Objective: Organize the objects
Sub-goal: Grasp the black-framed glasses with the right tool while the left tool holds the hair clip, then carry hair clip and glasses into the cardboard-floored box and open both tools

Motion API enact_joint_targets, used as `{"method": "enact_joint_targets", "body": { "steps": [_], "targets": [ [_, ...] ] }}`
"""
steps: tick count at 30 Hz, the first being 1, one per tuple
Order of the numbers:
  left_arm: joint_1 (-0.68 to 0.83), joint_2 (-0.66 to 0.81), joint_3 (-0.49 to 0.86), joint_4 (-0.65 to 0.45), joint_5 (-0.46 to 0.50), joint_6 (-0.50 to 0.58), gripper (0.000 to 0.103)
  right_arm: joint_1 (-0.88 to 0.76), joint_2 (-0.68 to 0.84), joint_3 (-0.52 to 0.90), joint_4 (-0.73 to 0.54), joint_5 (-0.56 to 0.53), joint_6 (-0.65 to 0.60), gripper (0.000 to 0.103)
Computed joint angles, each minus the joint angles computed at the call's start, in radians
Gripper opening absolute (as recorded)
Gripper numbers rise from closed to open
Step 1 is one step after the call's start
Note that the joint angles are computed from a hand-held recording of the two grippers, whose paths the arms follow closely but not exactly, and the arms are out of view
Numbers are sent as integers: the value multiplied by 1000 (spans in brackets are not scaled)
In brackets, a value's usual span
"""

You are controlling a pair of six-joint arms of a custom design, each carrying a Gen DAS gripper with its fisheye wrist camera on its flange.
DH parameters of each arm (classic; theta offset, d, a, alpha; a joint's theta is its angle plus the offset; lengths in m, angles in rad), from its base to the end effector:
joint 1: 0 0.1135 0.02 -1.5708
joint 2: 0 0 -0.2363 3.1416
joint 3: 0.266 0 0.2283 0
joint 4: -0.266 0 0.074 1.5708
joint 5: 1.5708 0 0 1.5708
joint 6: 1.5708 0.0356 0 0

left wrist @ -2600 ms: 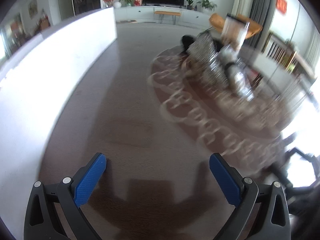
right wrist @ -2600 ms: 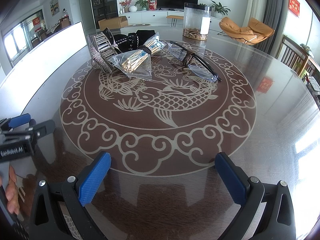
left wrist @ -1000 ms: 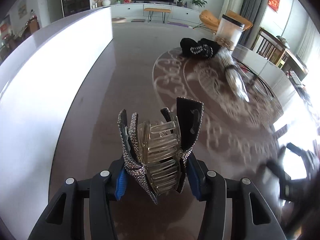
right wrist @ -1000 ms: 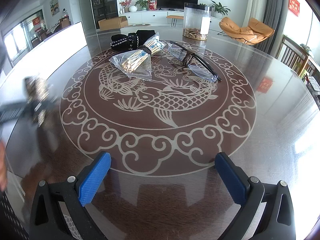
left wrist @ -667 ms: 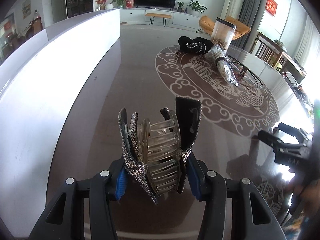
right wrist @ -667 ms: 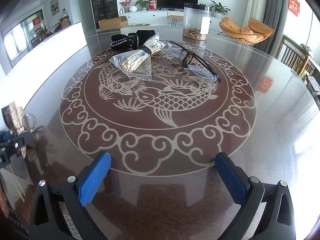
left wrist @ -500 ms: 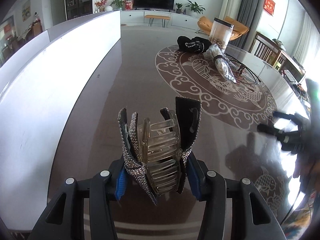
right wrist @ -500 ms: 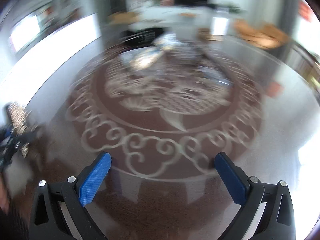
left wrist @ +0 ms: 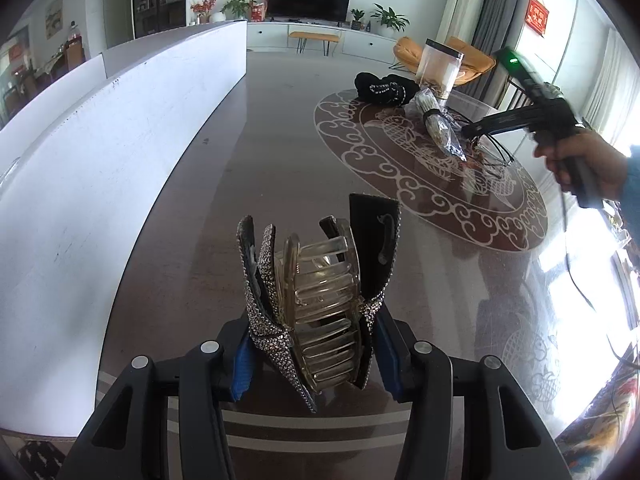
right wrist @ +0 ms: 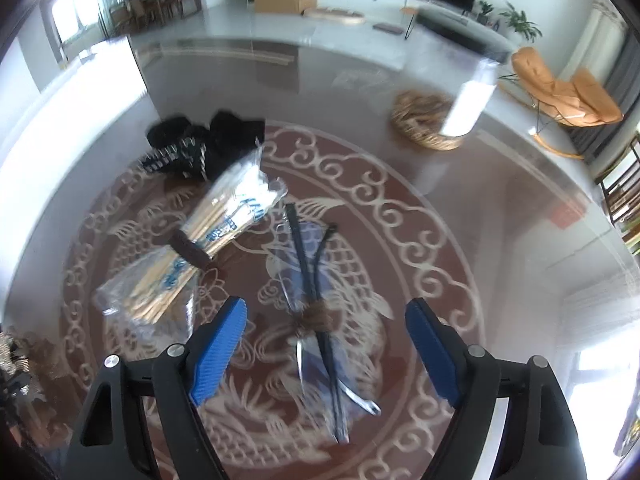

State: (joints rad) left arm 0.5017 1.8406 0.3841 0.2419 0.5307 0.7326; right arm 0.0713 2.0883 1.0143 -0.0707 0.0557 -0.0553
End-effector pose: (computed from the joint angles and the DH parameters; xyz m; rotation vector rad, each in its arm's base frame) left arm 0.1877 0.0824 0.0311 0.4153 2.5041 -0.2978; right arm 0.3392 0.0222 0.0541 -0.1554 2.7099 -0.0709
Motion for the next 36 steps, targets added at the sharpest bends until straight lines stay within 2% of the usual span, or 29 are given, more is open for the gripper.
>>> {"method": "enact_joint_targets", "body": {
  "steps": [1,3,4,5,7,10,14,18,19,21,24,27,29,33,35,36],
  "targets": [
    [0,-1,0,-1,-1,1,50,3,30,18,-2,8,10,66],
    [0,-2,1,-7,0,2,50,-19,32,-1,35,-57,47,38],
    [4,-3,4,-21,5,5,50,-22,13,-26,52,-47,69,16],
    [5,-5,5,-31,9,7,50,-25,-4,-48,60,-50,79,12],
    [9,-13,1,-47,22,9,50,-32,-74,-138,105,-66,93,12],
    [8,-34,-5,-80,47,6,50,-43,-246,-353,185,-120,133,12],
    [31,-94,-3,-192,102,35,50,-13,-488,-622,262,-174,202,12],
    [90,-172,18,-340,158,86,50,124,-716,-817,277,-152,324,12],
    [110,-196,27,-386,174,102,50,219,-729,-860,326,-118,393,12],
    [151,-239,62,-492,206,133,50,333,-788,-875,305,-67,466,12],
    [246,-267,192,-714,269,199,50,518,-774,-821,312,5,578,12],
    [338,-248,356,-868,313,228,50,632,-678,-651,291,45,593,12],
    [398,-182,529,-944,332,197,50,701,-591,-474,248,60,567,12],
    [449,-18,825,-923,288,53,50,787,-372,-71,138,37,523,12],
    [442,105,985,-877,209,-44,50,828,-213,180,93,19,484,12],
    [443,146,1035,-872,183,-60,50,840,-131,306,51,7,470,12]
  ]
}}
